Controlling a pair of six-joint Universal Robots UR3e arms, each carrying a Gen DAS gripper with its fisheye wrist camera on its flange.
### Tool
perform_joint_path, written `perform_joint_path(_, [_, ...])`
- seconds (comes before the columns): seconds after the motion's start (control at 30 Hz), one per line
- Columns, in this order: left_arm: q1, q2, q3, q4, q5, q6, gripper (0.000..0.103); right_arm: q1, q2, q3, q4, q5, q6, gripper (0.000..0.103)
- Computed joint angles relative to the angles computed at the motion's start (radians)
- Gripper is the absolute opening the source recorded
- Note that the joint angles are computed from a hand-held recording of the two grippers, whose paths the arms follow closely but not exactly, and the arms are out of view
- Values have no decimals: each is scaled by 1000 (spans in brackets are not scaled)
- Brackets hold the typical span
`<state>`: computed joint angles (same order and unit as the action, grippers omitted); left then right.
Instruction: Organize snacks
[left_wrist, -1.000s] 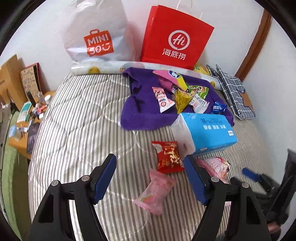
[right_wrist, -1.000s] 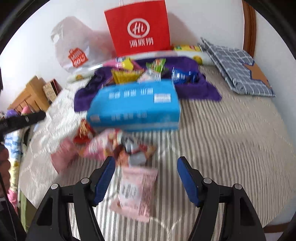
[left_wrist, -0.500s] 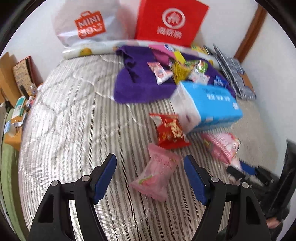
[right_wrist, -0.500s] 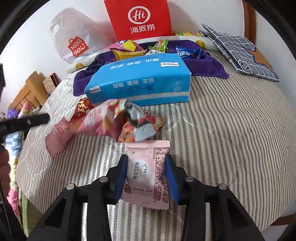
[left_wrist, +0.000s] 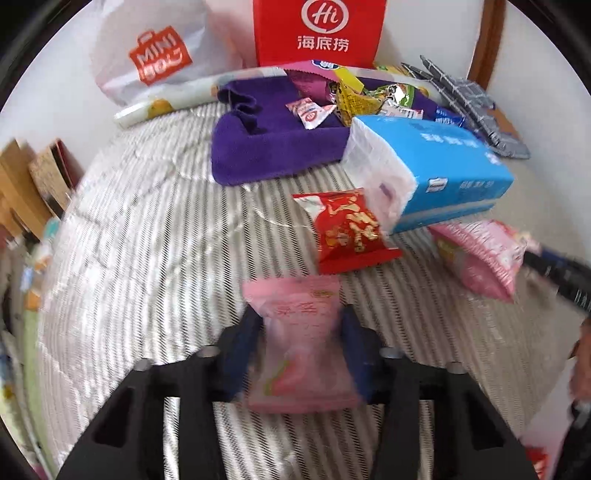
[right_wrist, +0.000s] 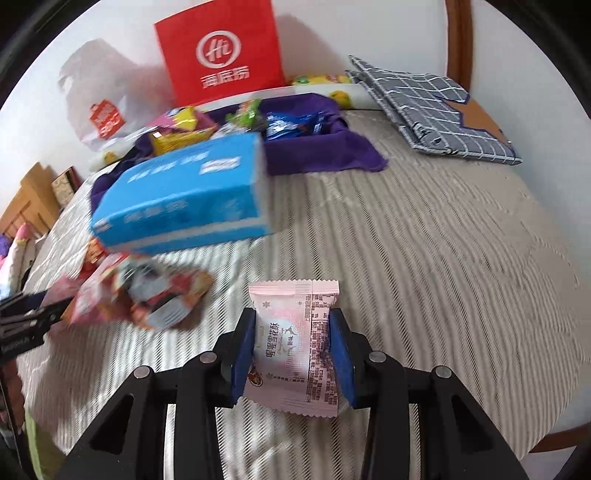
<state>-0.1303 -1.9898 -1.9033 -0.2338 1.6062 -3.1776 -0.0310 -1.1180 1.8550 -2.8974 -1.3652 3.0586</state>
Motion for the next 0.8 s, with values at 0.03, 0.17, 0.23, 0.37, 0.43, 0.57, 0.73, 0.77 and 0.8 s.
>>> perform_joint_path(0.03, [8, 3, -4, 5, -14, 6, 37, -5, 17, -20, -6, -2, -2, 38])
perform_joint_path(0.17, [46, -4, -11, 37, -56, -7, 36, -4, 75, -104, -3, -31, -16, 38])
perform_joint_path(0.23, [52, -17, 2, 46, -57, -16, 36, 1, 107, -152, 3, -55, -22, 38])
perform_joint_path(0.37, [58, -47, 21, 77, -59, -37, 38, 7, 162, -218, 9, -70, -31, 38])
perform_joint_path(0.43, [56, -62, 21, 110, -51, -49, 38, 2, 177, -227, 6, -57, -28, 38])
perform_joint_path(0.57, [47, -93, 27, 164, -27, -53, 39, 1, 194, -225, -20, -49, -32, 40])
perform_joint_path(0.73, [40, -114, 22, 213, -9, -59, 40, -2, 198, -231, -16, -38, -35, 43])
perform_joint_path(0.77, [45, -114, 22, 214, -17, -59, 39, -5, 198, -230, -16, -30, -34, 43])
perform_joint_path(0.8, [50, -113, 18, 217, -26, -60, 39, -8, 198, -229, -15, -22, -34, 44])
